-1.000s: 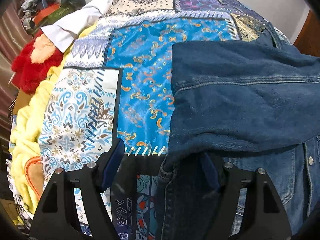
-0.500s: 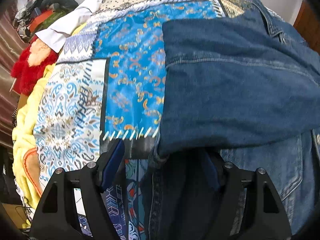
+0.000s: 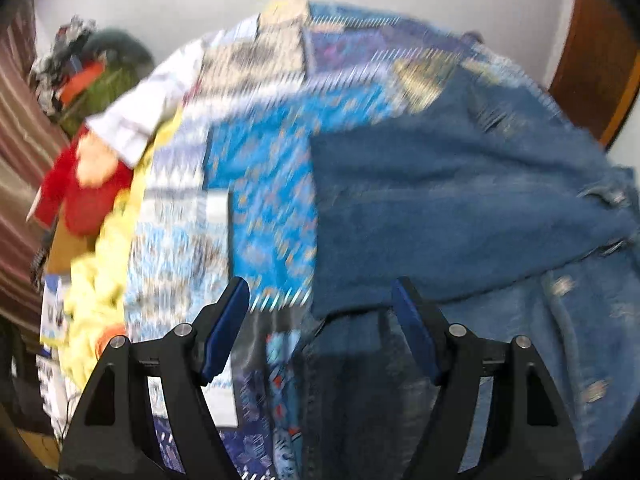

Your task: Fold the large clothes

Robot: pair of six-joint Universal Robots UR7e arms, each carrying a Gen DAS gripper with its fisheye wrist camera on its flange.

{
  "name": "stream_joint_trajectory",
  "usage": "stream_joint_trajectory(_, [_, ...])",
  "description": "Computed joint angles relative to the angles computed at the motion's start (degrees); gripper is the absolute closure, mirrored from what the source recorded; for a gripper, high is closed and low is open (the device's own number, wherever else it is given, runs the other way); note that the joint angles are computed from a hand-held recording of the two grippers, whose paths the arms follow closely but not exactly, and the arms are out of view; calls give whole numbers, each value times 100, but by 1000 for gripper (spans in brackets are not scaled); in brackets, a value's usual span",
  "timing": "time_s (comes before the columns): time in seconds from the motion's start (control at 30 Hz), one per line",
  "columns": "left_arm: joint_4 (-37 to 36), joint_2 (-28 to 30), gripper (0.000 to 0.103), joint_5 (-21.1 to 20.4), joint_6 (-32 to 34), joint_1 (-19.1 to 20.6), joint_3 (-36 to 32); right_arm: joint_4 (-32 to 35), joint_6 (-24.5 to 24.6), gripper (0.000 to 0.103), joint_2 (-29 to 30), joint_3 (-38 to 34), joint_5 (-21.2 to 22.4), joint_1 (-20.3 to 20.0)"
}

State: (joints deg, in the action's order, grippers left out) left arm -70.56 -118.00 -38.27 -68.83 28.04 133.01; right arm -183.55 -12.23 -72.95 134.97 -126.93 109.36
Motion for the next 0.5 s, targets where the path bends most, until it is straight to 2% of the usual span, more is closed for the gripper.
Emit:
stream_joint_trajectory(0.13, [-843, 294, 29, 270, 440, -245, -52, 145, 393, 12, -913, 296, 234, -204])
stream_joint_trajectory(0.23, [-1847, 730, 22, 367, 1053, -266, -26, 569, 703, 12, -1654, 502, 349, -535])
stream_joint_trajectory(0.33, [-3027, 1269, 19, 263, 1745, -106, 18, 880, 842, 12, -2269, 785, 420, -989])
stream_joint_trajectory(0.4, [-3894, 1728, 19, 12, 2259, 138, 33, 1076, 894, 12, -2542, 931, 539, -1362])
stream_joint_trajectory(0.5, [-4597, 2350, 19, -296, 2644, 491, -26, 1412, 918, 12, -2834, 1085, 902, -2084])
